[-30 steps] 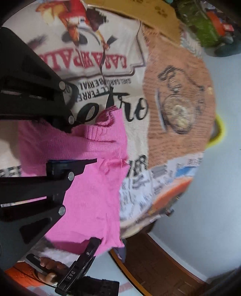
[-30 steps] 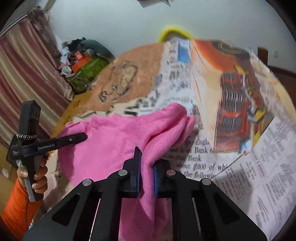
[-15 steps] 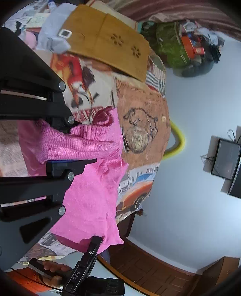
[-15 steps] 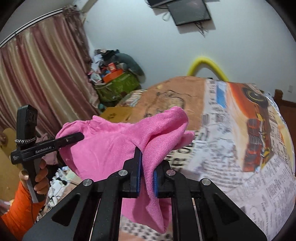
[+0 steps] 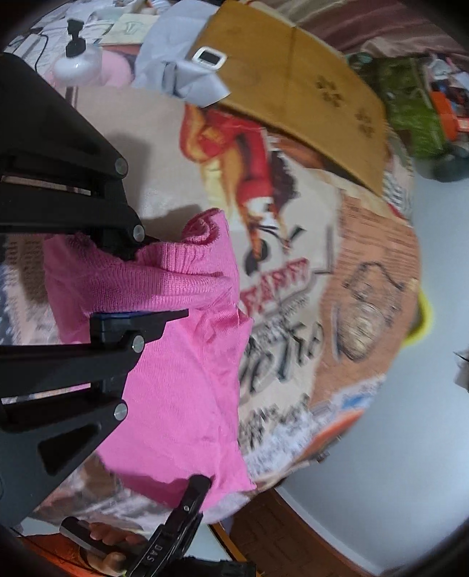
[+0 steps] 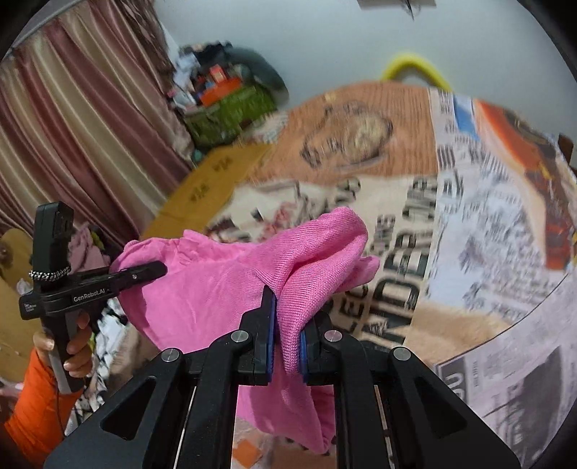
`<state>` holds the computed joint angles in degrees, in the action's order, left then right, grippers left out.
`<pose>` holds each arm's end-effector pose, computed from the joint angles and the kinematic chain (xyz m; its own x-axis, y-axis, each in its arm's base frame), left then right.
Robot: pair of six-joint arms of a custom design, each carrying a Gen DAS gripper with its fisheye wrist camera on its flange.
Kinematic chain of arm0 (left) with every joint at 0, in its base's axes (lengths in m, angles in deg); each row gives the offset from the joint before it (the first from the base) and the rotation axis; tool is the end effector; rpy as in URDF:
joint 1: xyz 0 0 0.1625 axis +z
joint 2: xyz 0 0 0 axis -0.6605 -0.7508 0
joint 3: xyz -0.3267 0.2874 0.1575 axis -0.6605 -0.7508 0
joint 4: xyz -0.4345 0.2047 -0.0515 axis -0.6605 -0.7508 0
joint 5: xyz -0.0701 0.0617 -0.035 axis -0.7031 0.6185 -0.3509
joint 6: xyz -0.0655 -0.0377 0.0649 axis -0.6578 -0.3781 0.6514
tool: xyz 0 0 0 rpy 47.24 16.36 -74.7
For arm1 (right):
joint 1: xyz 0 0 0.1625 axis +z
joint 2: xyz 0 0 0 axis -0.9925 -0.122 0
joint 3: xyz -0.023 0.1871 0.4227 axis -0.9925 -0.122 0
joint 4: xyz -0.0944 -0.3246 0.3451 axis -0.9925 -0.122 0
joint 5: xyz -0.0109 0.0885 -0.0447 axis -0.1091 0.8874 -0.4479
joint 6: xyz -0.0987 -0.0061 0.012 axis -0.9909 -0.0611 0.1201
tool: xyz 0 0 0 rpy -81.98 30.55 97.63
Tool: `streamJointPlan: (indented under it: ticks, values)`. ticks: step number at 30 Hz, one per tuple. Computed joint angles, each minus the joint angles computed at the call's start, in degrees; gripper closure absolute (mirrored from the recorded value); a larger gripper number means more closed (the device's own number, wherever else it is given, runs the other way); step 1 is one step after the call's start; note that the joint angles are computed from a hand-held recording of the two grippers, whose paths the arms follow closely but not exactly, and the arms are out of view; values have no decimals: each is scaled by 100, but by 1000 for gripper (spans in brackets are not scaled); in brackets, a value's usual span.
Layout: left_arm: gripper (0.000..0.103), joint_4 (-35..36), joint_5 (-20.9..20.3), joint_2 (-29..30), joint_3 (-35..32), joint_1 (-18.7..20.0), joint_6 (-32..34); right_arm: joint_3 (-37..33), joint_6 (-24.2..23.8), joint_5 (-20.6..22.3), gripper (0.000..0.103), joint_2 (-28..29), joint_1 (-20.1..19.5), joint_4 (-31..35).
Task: Fold small clothes
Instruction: 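Fold the held edge over with both tools and open them to release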
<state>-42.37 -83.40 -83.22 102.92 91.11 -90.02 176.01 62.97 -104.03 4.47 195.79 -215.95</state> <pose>-0.1068 -0.4519 0.3497 -0.8170 -0.3266 -0.4753 0.0392 0.7908 -0.6108 0.3618 -0.5448 0.1390 -0.6992 -0.6967 0.1601 -0.7137 0.6934 -0.0993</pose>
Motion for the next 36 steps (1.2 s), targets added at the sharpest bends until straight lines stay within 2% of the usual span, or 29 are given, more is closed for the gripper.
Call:
streamJointPlan:
  ticks: [3,7,10,12,14,18,23,29,32,36]
  values:
    - [81,-363,-40,116,85,279,179,-30,-39,-202,94,167,-58,-74]
    - [65,-501,120,128,174,477,89,-116,-169,-415,92,339,-106,-111]
    - [63,-550,254,23,236,500,75,-68,-314,-606,87,355,-93,-216]
    - [58,-171,474,-47,194,425,-196,-7,-366,-690,83,314,-103,-299]
    - [58,447,746,-146,123,307,-607,77,-415,-870,77,252,-85,-459]
    - [58,1444,941,-355,-25,32,-1305,183,-331,-951,77,40,-89,-575]
    - [58,2867,1243,-580,-240,-850,-2249,388,-175,-647,77,-472,9,-762]
    - [58,4713,1580,-552,-625,-2342,-3592,710,-501,-166,77,-1203,372,-1230]
    - [58,5770,1706,-381,-862,-3083,-4543,932,-615,187,77,-1631,552,-1508]
    - [58,7460,1787,30,-1246,-4015,-6163,1250,-770,597,77,-2157,769,-1878]
